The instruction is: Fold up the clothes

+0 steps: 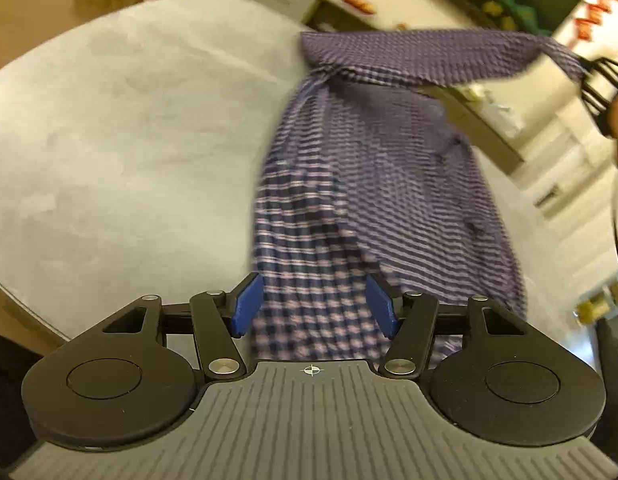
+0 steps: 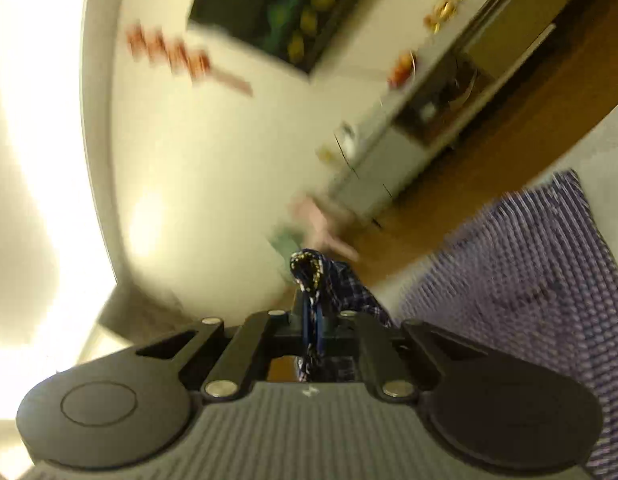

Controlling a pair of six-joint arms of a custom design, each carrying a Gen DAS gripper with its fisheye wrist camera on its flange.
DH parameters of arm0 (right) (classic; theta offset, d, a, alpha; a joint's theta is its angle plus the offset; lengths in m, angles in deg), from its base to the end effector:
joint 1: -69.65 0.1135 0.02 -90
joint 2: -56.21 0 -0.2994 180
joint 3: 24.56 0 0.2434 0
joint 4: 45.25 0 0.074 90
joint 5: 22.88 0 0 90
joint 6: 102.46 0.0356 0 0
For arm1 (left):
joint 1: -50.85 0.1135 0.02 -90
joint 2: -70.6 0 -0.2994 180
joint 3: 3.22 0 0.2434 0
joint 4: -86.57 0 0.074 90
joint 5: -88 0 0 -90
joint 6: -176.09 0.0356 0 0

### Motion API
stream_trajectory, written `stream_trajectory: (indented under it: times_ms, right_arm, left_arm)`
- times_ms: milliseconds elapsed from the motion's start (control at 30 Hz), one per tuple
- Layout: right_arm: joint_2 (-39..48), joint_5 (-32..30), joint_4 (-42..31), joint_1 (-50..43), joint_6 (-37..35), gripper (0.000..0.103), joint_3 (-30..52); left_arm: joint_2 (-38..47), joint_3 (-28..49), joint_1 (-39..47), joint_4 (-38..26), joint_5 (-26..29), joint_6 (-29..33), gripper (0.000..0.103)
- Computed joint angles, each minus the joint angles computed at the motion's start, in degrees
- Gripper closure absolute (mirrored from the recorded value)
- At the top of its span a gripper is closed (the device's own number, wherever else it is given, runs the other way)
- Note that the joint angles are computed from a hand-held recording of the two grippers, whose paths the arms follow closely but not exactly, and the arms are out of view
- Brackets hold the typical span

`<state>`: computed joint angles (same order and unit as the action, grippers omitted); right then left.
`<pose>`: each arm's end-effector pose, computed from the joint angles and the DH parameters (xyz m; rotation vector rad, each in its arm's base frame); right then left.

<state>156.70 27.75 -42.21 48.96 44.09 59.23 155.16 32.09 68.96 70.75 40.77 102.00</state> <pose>0.3881 -0.1224 0.3140 0.7329 1.7341 1.0554 0.1907 0.0369 0.1364 0.1628 2.4214 -0.7490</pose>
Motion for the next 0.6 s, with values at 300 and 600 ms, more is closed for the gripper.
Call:
stream_trajectory:
  times_ms: [300, 600]
  right_arm:
    - [-2.0, 0.4, -5.8, 0.8, -2.7, 0.099, -2.8]
    - [-4.8, 1.8, -11.0, 3.3, -3.2, 0.099, 0.1]
  left_arm:
    - [-15.4, -10.6, -7.8, -5.5, -11.1, 29.1, 0.047]
    - [-14.2, -11.2, -11.4, 2.5, -13.0, 24.7, 0.103]
